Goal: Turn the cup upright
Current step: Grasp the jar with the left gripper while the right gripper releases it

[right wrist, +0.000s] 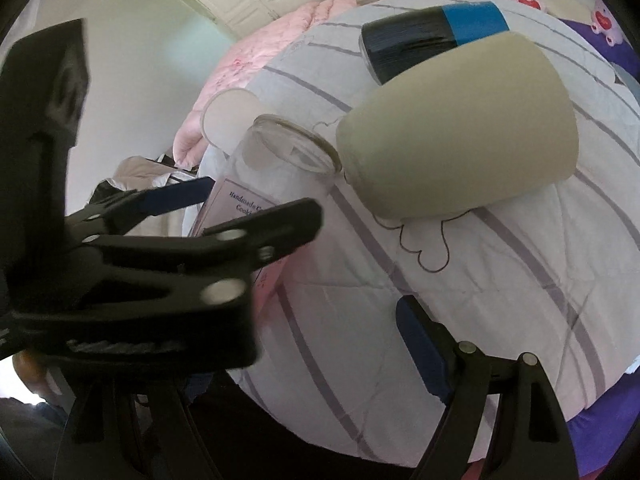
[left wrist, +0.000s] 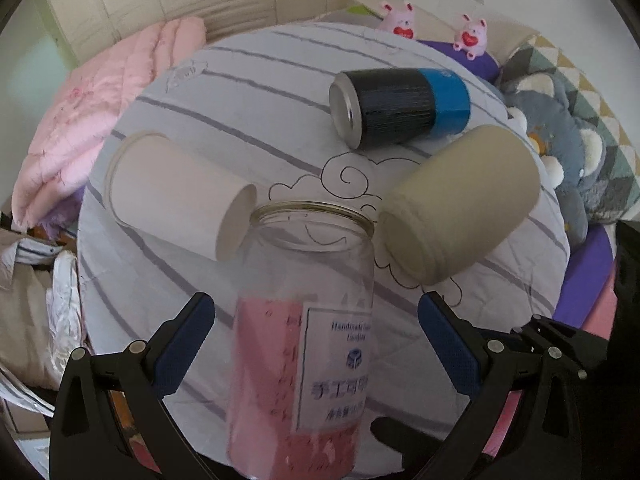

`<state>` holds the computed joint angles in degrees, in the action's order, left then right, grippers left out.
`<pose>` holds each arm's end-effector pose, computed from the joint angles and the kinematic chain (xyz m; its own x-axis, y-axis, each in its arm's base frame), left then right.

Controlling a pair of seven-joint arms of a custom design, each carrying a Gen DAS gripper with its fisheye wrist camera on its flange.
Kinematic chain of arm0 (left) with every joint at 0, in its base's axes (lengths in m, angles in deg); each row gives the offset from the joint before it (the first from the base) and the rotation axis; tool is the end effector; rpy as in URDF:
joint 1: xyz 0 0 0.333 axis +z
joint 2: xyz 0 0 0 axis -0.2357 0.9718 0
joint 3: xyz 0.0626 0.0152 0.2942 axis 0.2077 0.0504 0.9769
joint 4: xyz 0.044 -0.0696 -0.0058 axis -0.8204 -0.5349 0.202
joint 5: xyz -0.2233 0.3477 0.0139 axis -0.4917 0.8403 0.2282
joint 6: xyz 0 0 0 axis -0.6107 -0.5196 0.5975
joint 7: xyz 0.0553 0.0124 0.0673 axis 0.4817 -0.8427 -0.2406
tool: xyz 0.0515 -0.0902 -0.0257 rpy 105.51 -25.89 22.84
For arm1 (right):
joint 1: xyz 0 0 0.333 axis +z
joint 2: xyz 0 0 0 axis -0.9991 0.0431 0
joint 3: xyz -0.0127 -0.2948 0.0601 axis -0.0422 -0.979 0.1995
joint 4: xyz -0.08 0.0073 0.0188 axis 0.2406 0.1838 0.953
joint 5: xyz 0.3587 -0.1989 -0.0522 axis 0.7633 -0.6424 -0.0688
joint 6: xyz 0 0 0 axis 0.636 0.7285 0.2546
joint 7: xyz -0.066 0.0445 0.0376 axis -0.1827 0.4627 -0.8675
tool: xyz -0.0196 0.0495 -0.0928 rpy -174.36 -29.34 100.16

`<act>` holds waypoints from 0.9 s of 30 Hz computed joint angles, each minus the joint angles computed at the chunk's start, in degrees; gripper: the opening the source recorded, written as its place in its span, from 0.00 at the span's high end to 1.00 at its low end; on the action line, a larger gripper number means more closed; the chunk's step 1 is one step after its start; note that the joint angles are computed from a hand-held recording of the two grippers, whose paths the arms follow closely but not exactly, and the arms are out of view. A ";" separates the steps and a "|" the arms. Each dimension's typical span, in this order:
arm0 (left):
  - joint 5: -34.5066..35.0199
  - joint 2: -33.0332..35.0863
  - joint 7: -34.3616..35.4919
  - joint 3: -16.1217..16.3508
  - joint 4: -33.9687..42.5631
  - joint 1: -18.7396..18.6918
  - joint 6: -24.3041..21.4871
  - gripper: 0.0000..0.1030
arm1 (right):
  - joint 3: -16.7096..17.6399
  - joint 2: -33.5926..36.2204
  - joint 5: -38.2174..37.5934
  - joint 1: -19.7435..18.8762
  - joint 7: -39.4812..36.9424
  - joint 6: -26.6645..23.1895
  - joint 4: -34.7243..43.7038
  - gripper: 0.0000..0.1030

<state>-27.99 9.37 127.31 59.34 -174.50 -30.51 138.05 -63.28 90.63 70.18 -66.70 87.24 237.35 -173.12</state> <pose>0.6313 -0.3241 0.4191 -0.6146 -0.7883 0.0279 -0.7346 0.5592 -0.3842 0.5397 0.3417 0.3799 -0.1356 -0.8356 -0.5323 -0.8657 0.3612 -0.3465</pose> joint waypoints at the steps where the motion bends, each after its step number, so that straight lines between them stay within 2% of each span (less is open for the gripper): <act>1: 0.31 0.45 -0.53 0.12 0.52 -0.28 -0.33 0.03 | -0.02 -0.71 -0.11 0.08 0.06 0.44 -1.14 0.20; 5: 0.68 2.87 -2.49 0.51 3.81 -0.75 -4.03 0.13 | -0.27 0.17 -1.25 0.19 -0.39 0.06 -0.29 0.19; 8: 2.49 4.17 -4.09 1.13 5.34 -1.58 -4.88 0.15 | -0.81 1.42 -3.35 0.94 0.24 -0.37 1.42 0.19; 10: 2.99 4.81 -4.53 1.18 6.09 -1.76 -4.91 0.16 | 1.30 1.50 -0.82 -0.79 -2.38 1.04 1.10 0.19; 11: 3.44 4.88 -4.79 1.31 6.19 -1.90 -4.74 0.22 | 1.97 1.65 0.10 -1.33 -3.37 0.96 1.20 0.19; 16: -0.20 3.78 -2.83 0.14 4.84 0.04 -2.52 0.23 | 1.86 1.73 0.44 -1.17 -3.86 1.56 1.08 0.19; 22: -6.90 0.34 1.47 -1.50 0.33 2.92 4.04 0.23 | 1.99 2.27 -0.60 -0.61 -4.24 3.99 1.67 0.19; 27: -10.75 -0.94 4.54 -1.95 -1.33 4.02 6.82 0.24 | -2.85 3.62 -8.39 3.83 2.32 5.81 3.53 0.19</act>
